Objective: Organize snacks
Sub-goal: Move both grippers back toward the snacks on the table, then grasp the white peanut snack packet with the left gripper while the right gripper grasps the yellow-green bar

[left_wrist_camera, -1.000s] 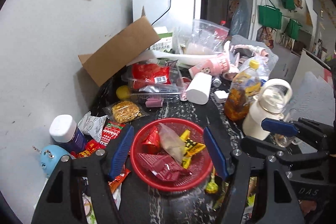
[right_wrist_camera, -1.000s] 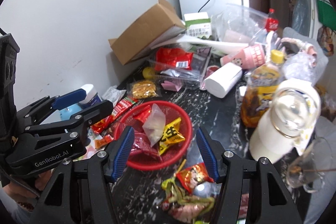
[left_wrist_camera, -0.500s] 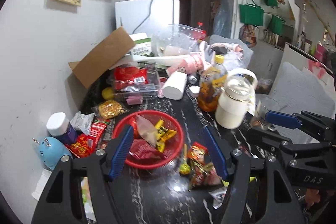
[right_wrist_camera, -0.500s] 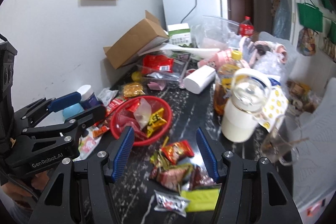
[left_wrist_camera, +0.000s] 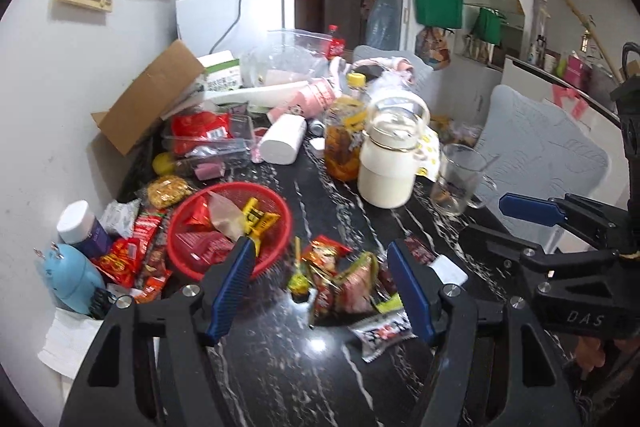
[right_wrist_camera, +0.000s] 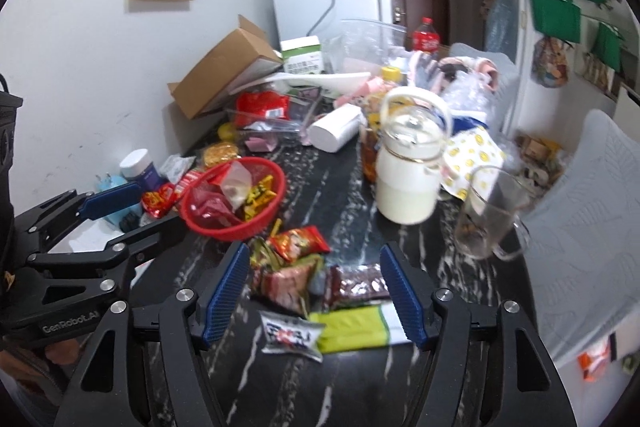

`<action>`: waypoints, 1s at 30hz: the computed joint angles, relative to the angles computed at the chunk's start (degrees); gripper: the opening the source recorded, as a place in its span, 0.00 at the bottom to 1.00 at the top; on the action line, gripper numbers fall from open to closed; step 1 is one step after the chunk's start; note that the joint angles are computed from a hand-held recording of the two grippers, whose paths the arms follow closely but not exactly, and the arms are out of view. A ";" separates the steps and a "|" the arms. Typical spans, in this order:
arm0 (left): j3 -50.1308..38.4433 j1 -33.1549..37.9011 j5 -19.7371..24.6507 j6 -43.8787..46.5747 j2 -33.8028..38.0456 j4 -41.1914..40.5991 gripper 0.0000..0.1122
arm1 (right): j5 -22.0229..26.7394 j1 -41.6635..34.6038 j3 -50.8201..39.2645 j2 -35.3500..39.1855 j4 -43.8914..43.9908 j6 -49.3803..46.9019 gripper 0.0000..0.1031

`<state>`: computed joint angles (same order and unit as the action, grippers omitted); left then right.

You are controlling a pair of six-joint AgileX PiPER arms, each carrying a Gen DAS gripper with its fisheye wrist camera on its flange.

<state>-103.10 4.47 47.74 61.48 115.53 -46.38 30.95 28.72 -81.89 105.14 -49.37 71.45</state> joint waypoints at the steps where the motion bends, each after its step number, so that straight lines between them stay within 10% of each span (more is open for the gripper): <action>1: 0.90 0.13 0.44 0.56 -0.26 -0.54 0.60 | -0.01 0.31 1.40 -0.64 -1.39 1.96 0.67; 30: 15.06 -4.31 -2.43 6.24 3.61 -4.88 0.60 | -7.52 0.38 23.66 -3.52 -14.43 29.81 0.67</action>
